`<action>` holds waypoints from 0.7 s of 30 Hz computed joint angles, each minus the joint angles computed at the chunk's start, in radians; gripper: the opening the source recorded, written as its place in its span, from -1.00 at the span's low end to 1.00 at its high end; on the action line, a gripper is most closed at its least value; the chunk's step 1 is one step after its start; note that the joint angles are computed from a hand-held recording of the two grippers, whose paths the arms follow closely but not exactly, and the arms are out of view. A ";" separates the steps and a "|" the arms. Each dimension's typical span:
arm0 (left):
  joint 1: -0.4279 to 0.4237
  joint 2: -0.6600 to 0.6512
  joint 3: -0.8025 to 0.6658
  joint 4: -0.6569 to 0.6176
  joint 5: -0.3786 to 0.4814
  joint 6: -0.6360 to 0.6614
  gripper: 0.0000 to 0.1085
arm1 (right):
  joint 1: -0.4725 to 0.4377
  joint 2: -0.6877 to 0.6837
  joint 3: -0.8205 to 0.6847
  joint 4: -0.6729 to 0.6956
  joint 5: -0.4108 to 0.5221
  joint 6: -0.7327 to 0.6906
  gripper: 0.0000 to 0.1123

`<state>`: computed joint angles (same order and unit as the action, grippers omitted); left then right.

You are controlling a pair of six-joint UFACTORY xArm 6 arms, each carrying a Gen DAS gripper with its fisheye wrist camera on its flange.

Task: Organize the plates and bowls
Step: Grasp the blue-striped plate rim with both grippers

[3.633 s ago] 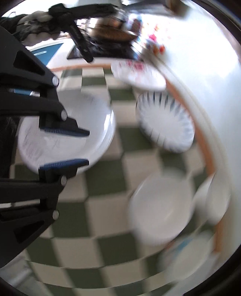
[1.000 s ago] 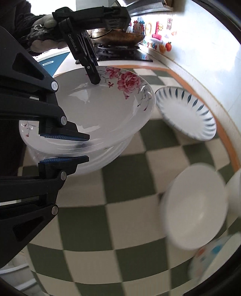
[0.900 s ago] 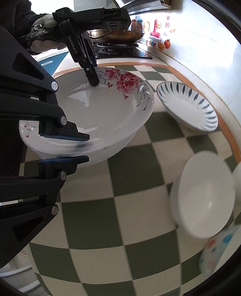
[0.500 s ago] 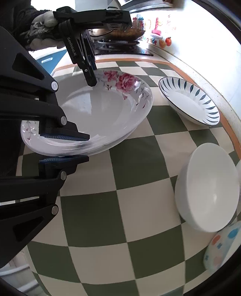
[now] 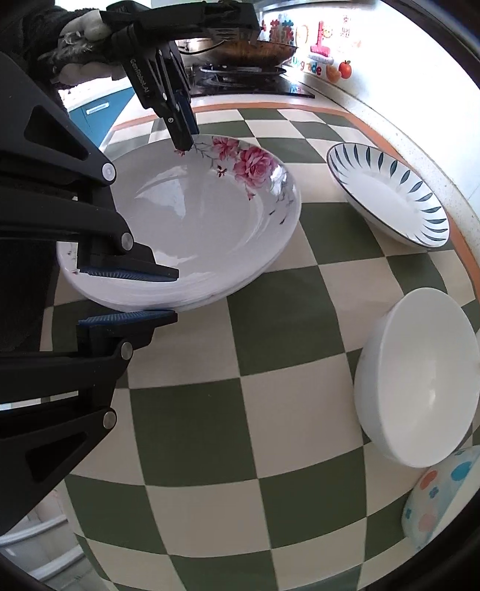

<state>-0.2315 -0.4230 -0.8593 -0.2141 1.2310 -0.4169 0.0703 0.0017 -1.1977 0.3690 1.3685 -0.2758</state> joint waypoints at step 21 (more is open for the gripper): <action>0.298 0.549 -0.485 -0.093 -0.122 0.125 -0.32 | 0.183 0.867 -1.233 -0.043 0.134 0.358 -0.50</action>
<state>0.0661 0.1262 -1.3446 -0.3071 1.1089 -0.2922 0.2535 0.8687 -2.4306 0.3258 1.5024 0.0821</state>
